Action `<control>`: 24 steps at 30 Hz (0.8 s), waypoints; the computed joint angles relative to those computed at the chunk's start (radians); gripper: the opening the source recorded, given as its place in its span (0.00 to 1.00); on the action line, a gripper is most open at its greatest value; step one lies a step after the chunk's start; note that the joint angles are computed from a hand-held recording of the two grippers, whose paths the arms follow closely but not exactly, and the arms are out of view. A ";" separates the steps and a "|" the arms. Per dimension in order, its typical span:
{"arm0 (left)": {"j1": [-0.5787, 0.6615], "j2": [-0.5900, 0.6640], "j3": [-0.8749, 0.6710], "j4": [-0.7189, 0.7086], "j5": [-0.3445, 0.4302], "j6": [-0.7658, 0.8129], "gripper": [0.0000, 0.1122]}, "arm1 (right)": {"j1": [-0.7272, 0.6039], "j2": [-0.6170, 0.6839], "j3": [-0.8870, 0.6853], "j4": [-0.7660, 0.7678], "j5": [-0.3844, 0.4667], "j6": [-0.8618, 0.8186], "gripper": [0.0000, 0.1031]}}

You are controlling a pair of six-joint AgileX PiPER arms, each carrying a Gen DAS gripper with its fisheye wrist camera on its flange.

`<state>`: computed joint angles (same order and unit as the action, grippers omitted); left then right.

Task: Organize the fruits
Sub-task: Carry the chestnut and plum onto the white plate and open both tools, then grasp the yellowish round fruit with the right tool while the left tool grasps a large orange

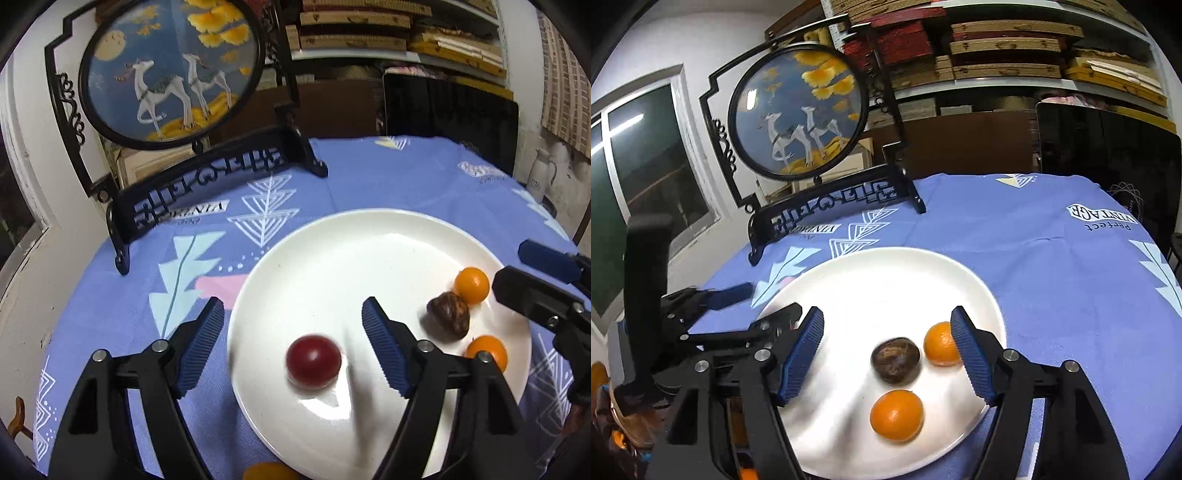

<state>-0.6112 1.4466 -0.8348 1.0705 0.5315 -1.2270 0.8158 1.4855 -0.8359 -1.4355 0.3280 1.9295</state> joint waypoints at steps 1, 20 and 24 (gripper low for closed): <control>-0.001 -0.009 0.007 0.014 -0.008 -0.013 0.67 | -0.002 -0.001 0.003 -0.017 -0.002 0.017 0.70; 0.044 -0.020 -0.005 -0.143 -0.062 0.142 0.67 | -0.041 0.008 -0.011 0.133 -0.107 -0.143 0.71; 0.056 -0.170 0.062 -0.273 -0.098 0.243 0.71 | -0.006 -0.060 0.002 0.379 -0.099 -0.341 0.71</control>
